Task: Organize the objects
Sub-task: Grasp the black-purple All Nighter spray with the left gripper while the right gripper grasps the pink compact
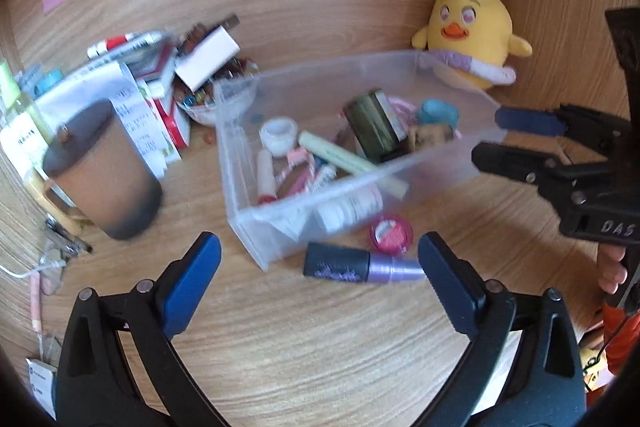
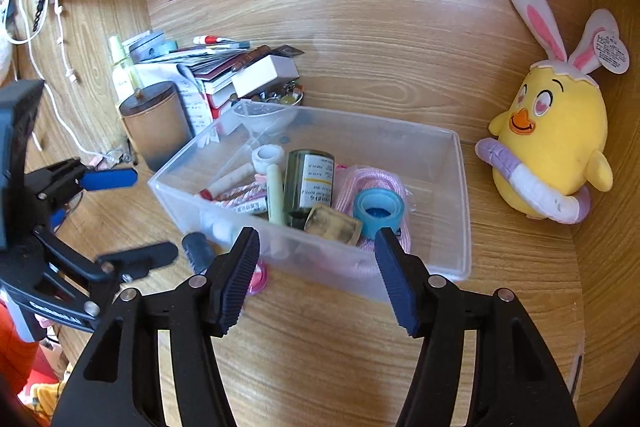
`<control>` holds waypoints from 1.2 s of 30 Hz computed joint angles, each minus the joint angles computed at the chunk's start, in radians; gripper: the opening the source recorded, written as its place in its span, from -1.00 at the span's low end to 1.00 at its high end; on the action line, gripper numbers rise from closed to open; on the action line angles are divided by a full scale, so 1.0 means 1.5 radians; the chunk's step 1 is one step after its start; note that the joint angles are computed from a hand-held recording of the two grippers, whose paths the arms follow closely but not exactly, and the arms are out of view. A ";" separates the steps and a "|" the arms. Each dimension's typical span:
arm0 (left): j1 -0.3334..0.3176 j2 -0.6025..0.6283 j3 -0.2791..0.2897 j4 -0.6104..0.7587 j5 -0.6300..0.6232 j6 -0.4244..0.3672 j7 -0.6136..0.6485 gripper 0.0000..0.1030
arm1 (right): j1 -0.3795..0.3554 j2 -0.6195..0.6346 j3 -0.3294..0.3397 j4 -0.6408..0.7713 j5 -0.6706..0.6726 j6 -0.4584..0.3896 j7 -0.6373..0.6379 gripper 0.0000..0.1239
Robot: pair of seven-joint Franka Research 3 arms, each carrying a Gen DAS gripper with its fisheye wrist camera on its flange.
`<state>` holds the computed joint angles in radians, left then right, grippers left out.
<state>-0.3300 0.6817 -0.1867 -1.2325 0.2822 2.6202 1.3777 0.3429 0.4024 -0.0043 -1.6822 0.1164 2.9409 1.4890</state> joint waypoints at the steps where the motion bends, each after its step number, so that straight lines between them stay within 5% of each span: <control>1: 0.000 0.011 -0.006 0.013 -0.007 -0.018 0.006 0.94 | -0.003 -0.005 0.005 -0.010 0.004 0.003 -0.006 -0.08; 5: -0.007 0.060 -0.019 0.083 -0.031 -0.095 0.036 0.94 | -0.009 -0.015 0.011 -0.026 0.014 -0.002 -0.015 -0.07; 16: -0.049 0.151 0.003 0.228 -0.039 -0.198 0.082 0.94 | -0.027 -0.023 0.027 -0.042 0.042 -0.027 -0.044 -0.06; 22: -0.028 0.105 0.000 0.139 -0.057 -0.136 0.053 0.76 | -0.040 -0.003 0.050 -0.017 0.077 -0.057 -0.078 -0.06; 36: 0.027 -0.053 0.003 -0.119 -0.027 0.040 -0.027 0.76 | 0.008 0.107 0.028 0.135 0.032 -0.176 -0.046 -0.06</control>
<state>-0.2897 0.6027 -0.1825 -1.4115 0.2420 2.6798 1.3375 0.3545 0.5627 0.0385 -1.4800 0.1638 2.6773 1.4196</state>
